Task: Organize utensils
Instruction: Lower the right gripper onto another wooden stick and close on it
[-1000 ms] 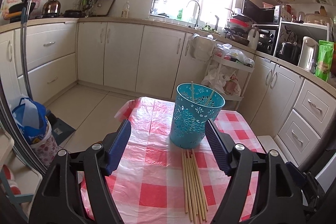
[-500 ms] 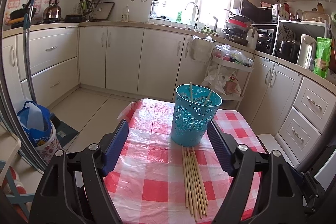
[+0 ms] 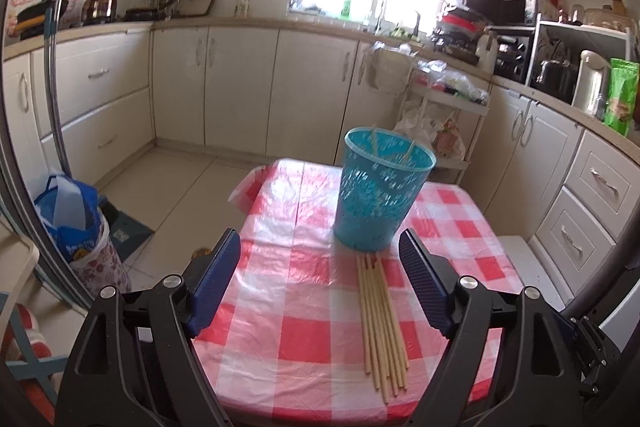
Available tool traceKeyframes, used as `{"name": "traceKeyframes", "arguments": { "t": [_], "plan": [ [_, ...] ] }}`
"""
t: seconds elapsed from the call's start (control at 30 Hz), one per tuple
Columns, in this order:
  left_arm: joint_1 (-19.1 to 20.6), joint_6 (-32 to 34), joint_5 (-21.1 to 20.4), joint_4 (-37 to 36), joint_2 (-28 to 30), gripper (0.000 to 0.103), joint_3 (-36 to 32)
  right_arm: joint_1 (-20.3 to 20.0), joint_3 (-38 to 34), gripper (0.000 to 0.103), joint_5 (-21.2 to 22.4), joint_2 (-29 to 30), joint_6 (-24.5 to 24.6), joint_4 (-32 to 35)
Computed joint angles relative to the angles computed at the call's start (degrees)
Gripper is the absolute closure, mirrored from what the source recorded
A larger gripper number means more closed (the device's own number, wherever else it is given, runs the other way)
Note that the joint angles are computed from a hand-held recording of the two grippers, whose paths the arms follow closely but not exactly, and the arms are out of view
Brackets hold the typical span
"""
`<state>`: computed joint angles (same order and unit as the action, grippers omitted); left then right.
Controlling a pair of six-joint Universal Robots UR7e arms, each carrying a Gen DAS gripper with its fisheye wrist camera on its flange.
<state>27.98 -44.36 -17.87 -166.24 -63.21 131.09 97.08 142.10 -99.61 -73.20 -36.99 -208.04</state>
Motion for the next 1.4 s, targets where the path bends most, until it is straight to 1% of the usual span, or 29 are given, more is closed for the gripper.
{"name": "traceKeyframes", "arguments": {
  "t": [0.1, 0.13, 0.2, 0.23, 0.3, 0.57, 0.77, 0.87, 0.93, 0.97, 1.0, 1.13, 1.2, 1.27, 1.4],
  "plan": [
    [2.1, -4.3, -1.4, 5.0, -1.0, 0.026, 0.1, -0.3, -2.0, 0.064, -2.4, 3.4, -0.7, 0.9],
    [2.6, -4.8, -1.8, 5.5, -1.0, 0.026, 0.1, -0.6, -2.7, 0.065, -3.0, 4.6, -0.8, 1.3],
    [3.5, -5.1, -2.2, 5.9, -1.0, 0.026, 0.3, -1.2, -4.5, 0.074, -3.9, 6.9, -0.8, 3.1],
    [3.9, -5.0, -2.3, 5.9, -0.9, 0.026, 0.3, -1.3, -5.4, 0.074, -4.6, 8.1, -0.8, 3.7],
    [4.8, -4.0, -2.9, 5.1, -0.4, 0.026, 0.0, -1.4, -6.9, 0.080, -5.7, 10.0, -0.7, 5.0],
    [8.5, 0.5, -6.1, 2.4, 3.7, 0.025, -2.5, -1.7, -14.3, 0.083, -11.2, 17.0, 0.5, 11.2],
    [10.3, 2.8, -7.5, 1.6, 5.7, 0.025, -4.0, -1.2, -18.9, 0.085, -14.4, 20.5, 1.4, 15.7],
    [11.2, 3.8, -8.1, 1.2, 6.6, 0.026, -4.9, -0.9, -19.4, 0.085, -15.4, 20.9, 0.4, 16.1],
    [12.1, 5.8, -8.9, 0.4, 7.8, 0.026, -6.1, -0.6, -19.5, 0.091, -16.4, 20.9, -0.5, 16.2],
    [12.6, 7.4, -9.3, -0.2, 8.7, 0.026, -6.9, -0.6, -19.6, 0.095, -16.6, 20.6, -0.3, 17.0],
    [13.0, 8.8, -9.7, -0.5, 9.4, 0.026, -7.6, -0.8, -19.6, 0.097, -16.7, 20.1, 0.0, 17.6],
    [15.7, 14.4, -12.9, -0.4, 13.2, 0.026, -12.3, -2.5, -18.2, 0.097, -16.6, 17.0, 1.6, 19.1],
    [17.0, 15.8, -14.4, 1.0, 14.6, 0.031, -14.5, -3.1, -17.6, 0.097, -16.3, 15.5, 2.2, 20.2],
    [18.1, 16.8, -15.5, 2.4, 16.2, 0.033, -16.6, -3.6, -17.6, 0.097, -15.8, 14.1, 2.9, 22.8],
    [19.2, 18.2, -16.9, 3.3, 17.8, 0.037, -18.8, -3.6, -18.9, 0.095, -15.0, 14.5, 2.4, 23.1]
  ]
}}
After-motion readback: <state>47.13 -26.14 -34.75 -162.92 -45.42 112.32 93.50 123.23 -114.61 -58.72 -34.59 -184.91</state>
